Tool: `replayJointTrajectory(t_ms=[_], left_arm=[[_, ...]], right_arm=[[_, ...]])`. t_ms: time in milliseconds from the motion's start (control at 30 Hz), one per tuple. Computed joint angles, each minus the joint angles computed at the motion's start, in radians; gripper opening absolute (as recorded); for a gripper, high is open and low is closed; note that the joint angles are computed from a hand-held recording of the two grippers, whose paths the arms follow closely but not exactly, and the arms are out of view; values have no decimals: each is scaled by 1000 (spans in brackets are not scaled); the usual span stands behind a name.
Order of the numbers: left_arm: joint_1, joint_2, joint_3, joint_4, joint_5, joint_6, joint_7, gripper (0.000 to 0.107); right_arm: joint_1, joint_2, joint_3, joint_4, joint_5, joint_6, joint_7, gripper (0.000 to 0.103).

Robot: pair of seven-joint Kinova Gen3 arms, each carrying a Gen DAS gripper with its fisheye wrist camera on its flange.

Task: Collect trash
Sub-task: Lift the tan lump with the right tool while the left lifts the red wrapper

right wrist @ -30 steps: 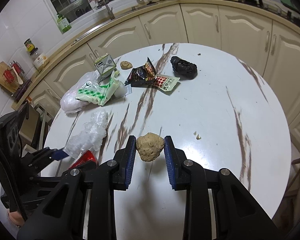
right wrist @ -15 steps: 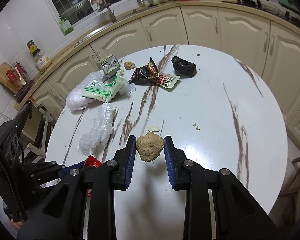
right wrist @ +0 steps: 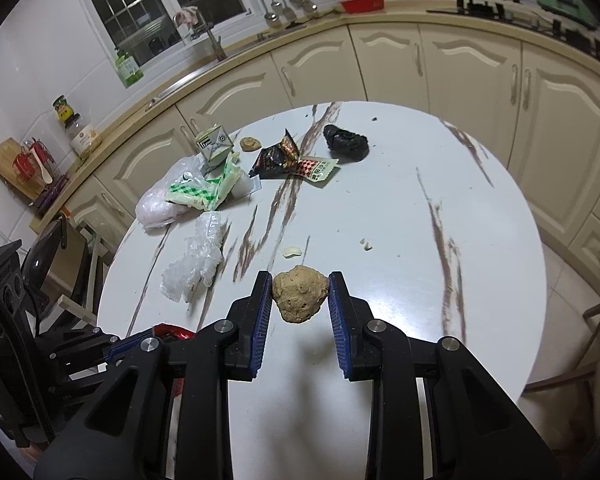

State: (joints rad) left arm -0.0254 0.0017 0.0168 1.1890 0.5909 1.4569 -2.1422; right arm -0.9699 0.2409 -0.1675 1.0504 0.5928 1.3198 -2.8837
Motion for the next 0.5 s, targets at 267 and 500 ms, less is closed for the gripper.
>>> replayJointTrajectory(t_ms=[267,500], left_arm=[[26,-18,11,-13,31,-22,-37,0],[77,4,46,-18,-85,-15,-21,23]], right_arm=[[-32,-58,-26,49,82,63,-90,27],[-18,-92,-66,95,106,94,-155,27]])
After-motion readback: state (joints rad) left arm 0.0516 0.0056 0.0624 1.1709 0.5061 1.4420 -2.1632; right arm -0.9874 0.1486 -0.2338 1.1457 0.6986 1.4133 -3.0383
